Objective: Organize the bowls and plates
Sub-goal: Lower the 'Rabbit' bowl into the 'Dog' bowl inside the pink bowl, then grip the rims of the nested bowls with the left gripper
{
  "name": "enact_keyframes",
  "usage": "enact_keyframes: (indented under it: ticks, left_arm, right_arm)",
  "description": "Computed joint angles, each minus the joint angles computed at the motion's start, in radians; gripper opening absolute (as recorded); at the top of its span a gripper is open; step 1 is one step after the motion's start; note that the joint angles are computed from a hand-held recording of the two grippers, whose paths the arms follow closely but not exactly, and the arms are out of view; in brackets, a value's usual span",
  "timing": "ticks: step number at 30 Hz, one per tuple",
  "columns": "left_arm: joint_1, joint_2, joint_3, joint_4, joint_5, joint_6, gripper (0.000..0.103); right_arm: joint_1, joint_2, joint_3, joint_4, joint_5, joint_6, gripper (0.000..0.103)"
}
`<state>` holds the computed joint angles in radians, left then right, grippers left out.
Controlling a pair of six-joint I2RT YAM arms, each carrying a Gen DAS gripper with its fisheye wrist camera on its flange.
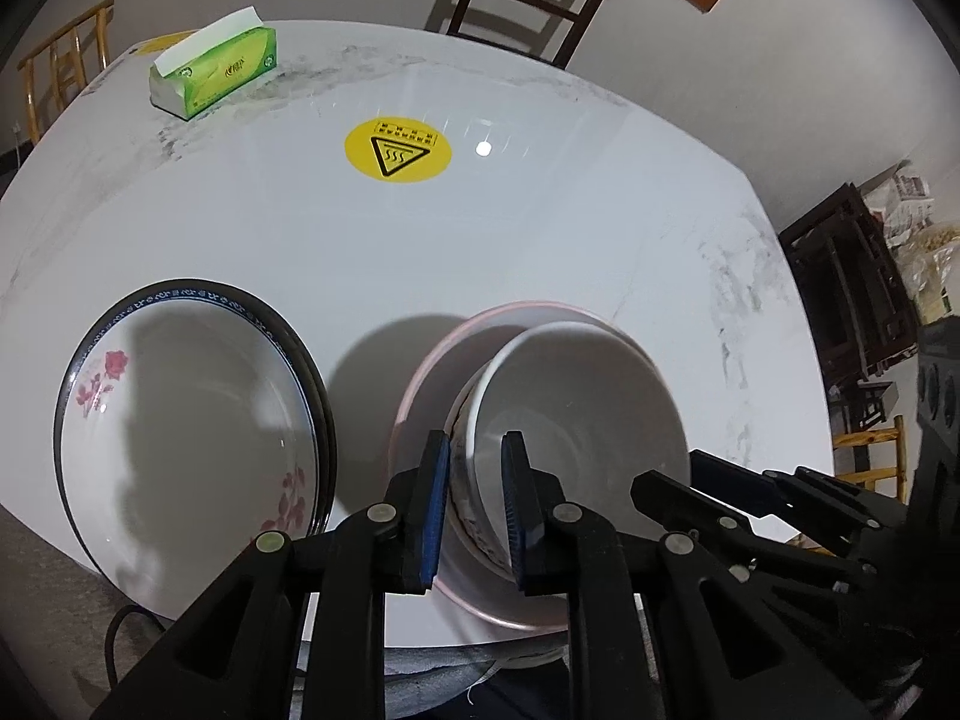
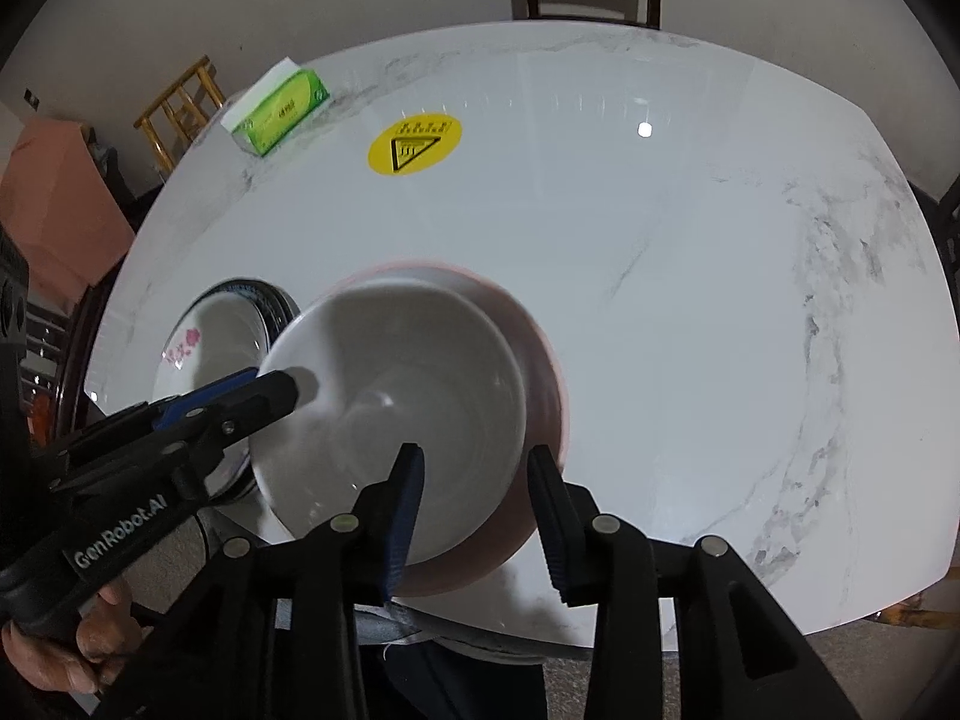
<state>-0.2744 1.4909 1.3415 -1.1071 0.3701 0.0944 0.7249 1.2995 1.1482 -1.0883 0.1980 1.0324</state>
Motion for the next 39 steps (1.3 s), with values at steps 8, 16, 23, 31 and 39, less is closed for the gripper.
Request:
enact_keyframes:
  ticks: [8,16,23,31,39]
  left_arm:
    - [0.109,-0.028,0.011,-0.04,0.059,0.026,0.02]
    - [0.172,-0.034,-0.012,-0.061,0.073,0.029,0.027]
    - [0.163,-0.031,-0.047,-0.044,0.064,0.008,0.027]
    - [0.138,-0.013,-0.077,-0.016,0.03,-0.022,0.025]
    - [0.109,0.007,-0.084,0.002,0.018,-0.038,0.019]
  right_arm:
    - [0.031,-0.092,-0.002,-0.043,0.061,0.065,0.036]
    - [0.054,-0.162,-0.065,-0.061,0.065,0.164,0.036]
    - [0.061,-0.167,-0.124,-0.024,0.047,0.193,0.036]
    - [0.056,-0.116,-0.135,-0.018,0.033,0.192,0.036]
    - [0.037,-0.079,-0.135,-0.013,0.025,0.168,0.036]
